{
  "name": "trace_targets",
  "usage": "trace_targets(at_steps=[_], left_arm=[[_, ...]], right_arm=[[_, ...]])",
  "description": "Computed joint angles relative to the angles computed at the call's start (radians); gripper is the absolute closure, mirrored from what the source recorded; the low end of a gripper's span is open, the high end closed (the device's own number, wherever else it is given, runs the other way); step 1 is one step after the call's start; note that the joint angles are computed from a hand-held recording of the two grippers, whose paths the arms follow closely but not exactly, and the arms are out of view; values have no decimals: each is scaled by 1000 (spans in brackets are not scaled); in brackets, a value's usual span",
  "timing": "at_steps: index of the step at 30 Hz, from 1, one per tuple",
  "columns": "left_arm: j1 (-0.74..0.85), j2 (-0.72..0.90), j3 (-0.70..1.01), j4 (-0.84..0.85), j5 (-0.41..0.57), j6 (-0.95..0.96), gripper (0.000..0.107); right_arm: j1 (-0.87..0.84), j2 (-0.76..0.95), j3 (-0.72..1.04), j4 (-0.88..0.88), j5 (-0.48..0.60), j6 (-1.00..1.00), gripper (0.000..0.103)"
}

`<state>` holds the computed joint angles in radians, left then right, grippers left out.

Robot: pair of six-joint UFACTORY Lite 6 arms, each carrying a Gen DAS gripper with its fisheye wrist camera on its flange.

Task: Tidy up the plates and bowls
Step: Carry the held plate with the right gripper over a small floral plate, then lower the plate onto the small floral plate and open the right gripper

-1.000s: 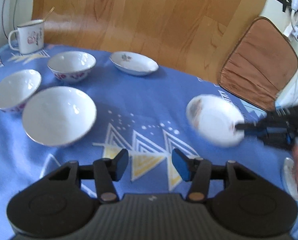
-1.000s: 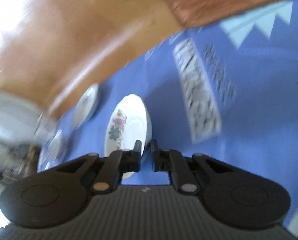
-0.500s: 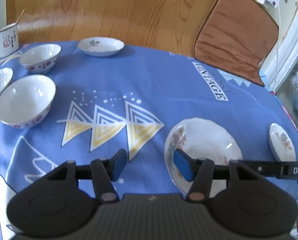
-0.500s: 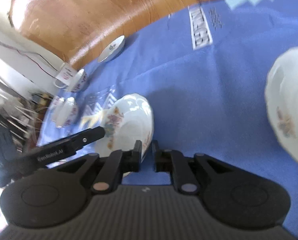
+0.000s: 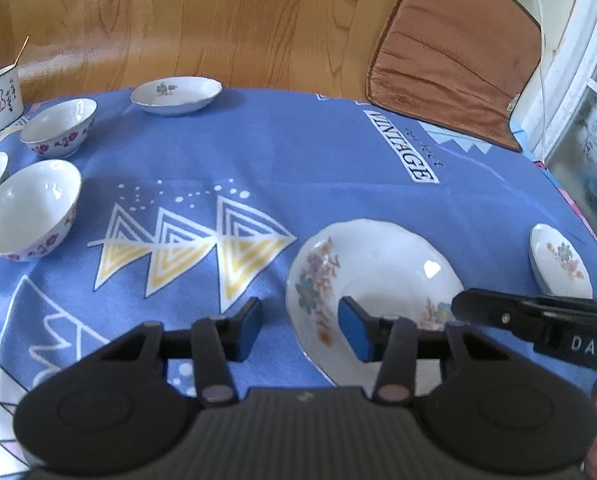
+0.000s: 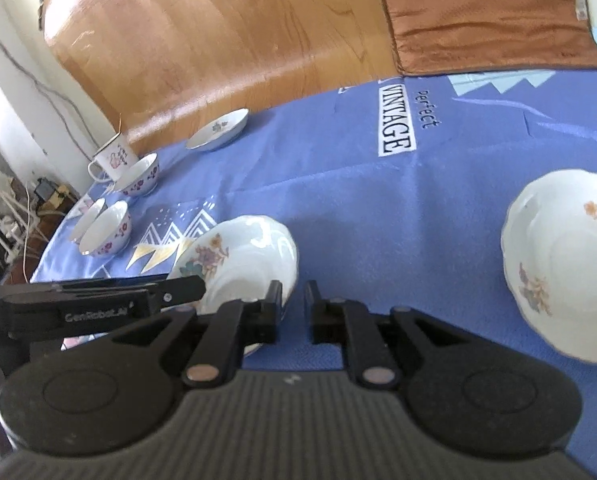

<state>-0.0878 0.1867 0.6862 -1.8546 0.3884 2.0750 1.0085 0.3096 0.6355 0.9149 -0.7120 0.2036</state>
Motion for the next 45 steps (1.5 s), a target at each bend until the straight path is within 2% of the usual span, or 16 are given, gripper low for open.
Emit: trace_targets(at_steps=[2,4,5,8,12,15,21,25,28,34,37,40,42,44,45], left_arm=[[-5,-3,-9,-45,-4,43,71],[2,-1,-5,-11,7,9,78],[8,0,0,29,18,-29,86],[4,-18,-9,34,17,-42,88],[23,-49,-6,113,70,-132,88],[-32,-61,14,118,69,-153,88],[-273,-14,118,59,-1,-150,88],[-452,74,221,-7,-49,-126,88],[-555,154,294,-61,-95,-105,87],[-662,279,402,-92,-177,-121,87],[-687,289,407,-146,-202,-63,87],[-711,290,407,-296,-230,96,85],[-710,281,397,-317,-227,119,84],[-700,258,377,-299,-216,110,83],[-692,236,355,-341,-206,158,80]], right_arm=[[4,10,6,-14,4,-2,88],[9,20,10,-13,5,-8,88],[16,26,14,-1,-3,-14,88],[33,38,33,57,-10,-81,89],[111,29,53,244,-80,-267,89],[159,2,32,348,-151,-335,89],[235,-111,-139,522,-286,-270,89],[310,-212,-272,712,-368,-243,89],[345,-270,-360,800,-384,-203,89],[344,-249,-424,819,-372,-125,89],[330,-228,-439,798,-360,-80,89],[307,-214,-455,761,-341,-27,86],[317,-200,-455,776,-345,-11,85],[314,-191,-448,789,-352,-14,77],[324,-184,-439,817,-368,-21,69]])
